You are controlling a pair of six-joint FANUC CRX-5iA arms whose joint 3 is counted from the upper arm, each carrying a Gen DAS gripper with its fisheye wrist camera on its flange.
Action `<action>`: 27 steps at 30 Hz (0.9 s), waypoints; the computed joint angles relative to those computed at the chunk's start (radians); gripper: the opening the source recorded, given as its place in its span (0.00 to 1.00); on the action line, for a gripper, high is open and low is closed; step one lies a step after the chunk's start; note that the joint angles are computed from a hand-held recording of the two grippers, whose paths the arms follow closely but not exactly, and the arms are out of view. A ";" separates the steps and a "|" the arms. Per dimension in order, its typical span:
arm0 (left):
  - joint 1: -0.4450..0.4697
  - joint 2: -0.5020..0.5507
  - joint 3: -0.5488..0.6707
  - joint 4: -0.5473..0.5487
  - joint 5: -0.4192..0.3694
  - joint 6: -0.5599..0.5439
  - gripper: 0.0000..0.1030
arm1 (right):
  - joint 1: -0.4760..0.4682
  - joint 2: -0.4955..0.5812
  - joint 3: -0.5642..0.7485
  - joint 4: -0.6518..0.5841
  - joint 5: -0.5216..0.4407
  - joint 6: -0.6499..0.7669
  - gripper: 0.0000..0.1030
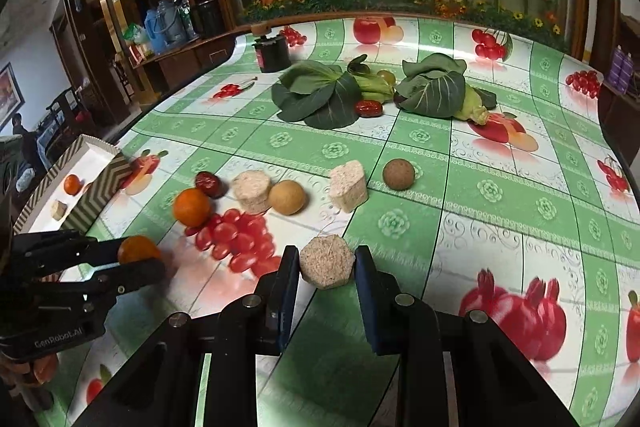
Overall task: Organize fruits
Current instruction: 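Carry the orange toward the tray with the left tool while the right carries the biscuit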
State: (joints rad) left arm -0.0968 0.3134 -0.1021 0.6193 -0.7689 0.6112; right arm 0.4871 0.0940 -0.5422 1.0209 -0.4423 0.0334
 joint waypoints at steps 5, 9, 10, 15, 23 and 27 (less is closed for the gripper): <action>0.022 -0.057 -0.058 0.041 0.020 -0.060 0.30 | 0.022 -0.034 -0.035 0.038 0.016 -0.079 0.27; 0.040 -0.101 -0.105 0.065 0.045 -0.110 0.30 | 0.035 -0.058 -0.068 0.117 0.045 -0.190 0.27; 0.044 -0.107 -0.111 0.067 0.049 -0.117 0.30 | 0.039 -0.060 -0.072 0.128 0.051 -0.207 0.27; 0.072 -0.140 -0.142 0.086 0.070 -0.147 0.30 | 0.069 -0.051 -0.065 0.162 0.055 -0.248 0.27; 0.115 -0.175 -0.174 0.102 0.112 -0.187 0.30 | 0.108 -0.013 -0.017 0.180 0.068 -0.254 0.27; 0.136 -0.181 -0.181 0.112 0.134 -0.196 0.30 | 0.139 0.020 0.035 0.144 0.057 -0.193 0.27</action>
State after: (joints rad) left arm 0.0390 0.1320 -0.2831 0.7316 -0.6352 0.4152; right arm 0.6258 0.1141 -0.5074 1.1644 -0.3852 -0.1592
